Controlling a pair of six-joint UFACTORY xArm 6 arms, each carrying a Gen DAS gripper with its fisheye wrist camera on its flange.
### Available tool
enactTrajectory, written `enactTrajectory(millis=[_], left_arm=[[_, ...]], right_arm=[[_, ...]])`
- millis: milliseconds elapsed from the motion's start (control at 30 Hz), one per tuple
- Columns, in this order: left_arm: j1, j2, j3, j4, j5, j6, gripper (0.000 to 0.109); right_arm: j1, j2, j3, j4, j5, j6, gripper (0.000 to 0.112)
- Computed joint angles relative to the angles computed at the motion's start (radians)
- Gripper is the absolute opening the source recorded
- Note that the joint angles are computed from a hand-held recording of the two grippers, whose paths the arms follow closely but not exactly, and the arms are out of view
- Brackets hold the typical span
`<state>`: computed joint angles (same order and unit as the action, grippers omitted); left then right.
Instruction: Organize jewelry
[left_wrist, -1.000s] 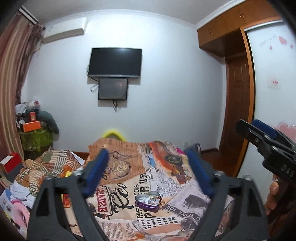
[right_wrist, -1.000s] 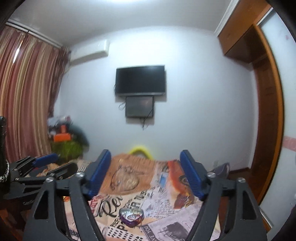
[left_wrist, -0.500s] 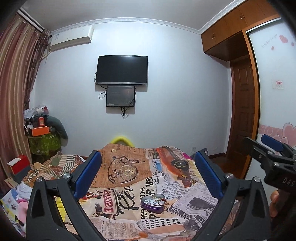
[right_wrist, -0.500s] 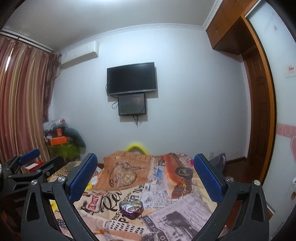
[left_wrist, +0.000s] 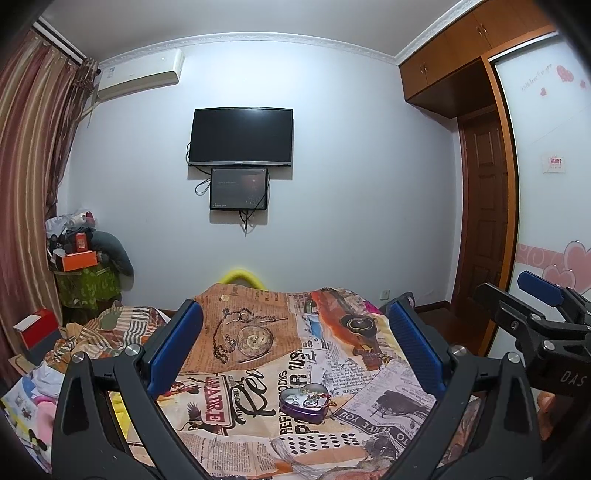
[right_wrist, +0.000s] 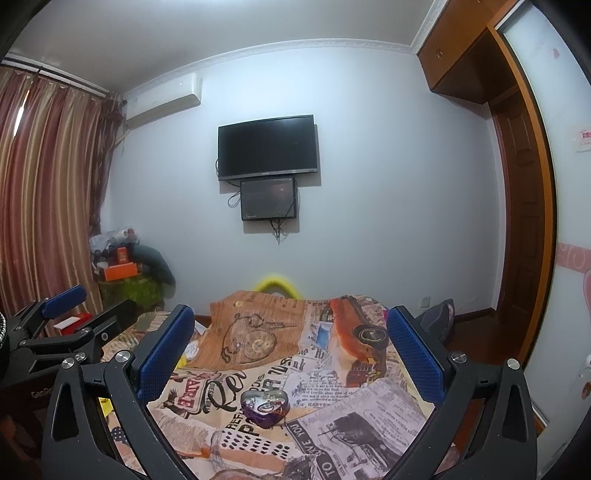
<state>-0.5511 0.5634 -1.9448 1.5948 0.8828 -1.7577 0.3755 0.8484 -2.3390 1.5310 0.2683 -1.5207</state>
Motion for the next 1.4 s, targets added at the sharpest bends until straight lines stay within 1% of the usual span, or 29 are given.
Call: enactTrajectory(millis=[267, 567, 767, 1067, 1400], left_arm=[[0.003, 0.003, -0.005, -0.007, -0.007, 0.003, 0.101], [0.002, 0.004, -0.004, -0.010, -0.005, 0.005, 0.102], [0.000, 0.022, -0.028, -0.021, 0.003, 0.023, 0.102], [0.010, 0.021, -0.029, -0.037, -0.032, 0.027, 0.102], [0.017, 0.014, -0.017, -0.041, -0.049, 0.015, 0.102]], right_arm=[[0.001, 0.001, -0.003, -0.044, 0.003, 0.048, 0.103], [0.001, -0.010, 0.011, -0.054, 0.003, 0.059, 0.103], [0.001, -0.010, 0.013, -0.071, 0.006, 0.078, 0.103], [0.003, -0.007, 0.009, -0.089, 0.002, 0.094, 0.103], [0.007, -0.001, 0.002, -0.116, -0.009, 0.123, 0.103]])
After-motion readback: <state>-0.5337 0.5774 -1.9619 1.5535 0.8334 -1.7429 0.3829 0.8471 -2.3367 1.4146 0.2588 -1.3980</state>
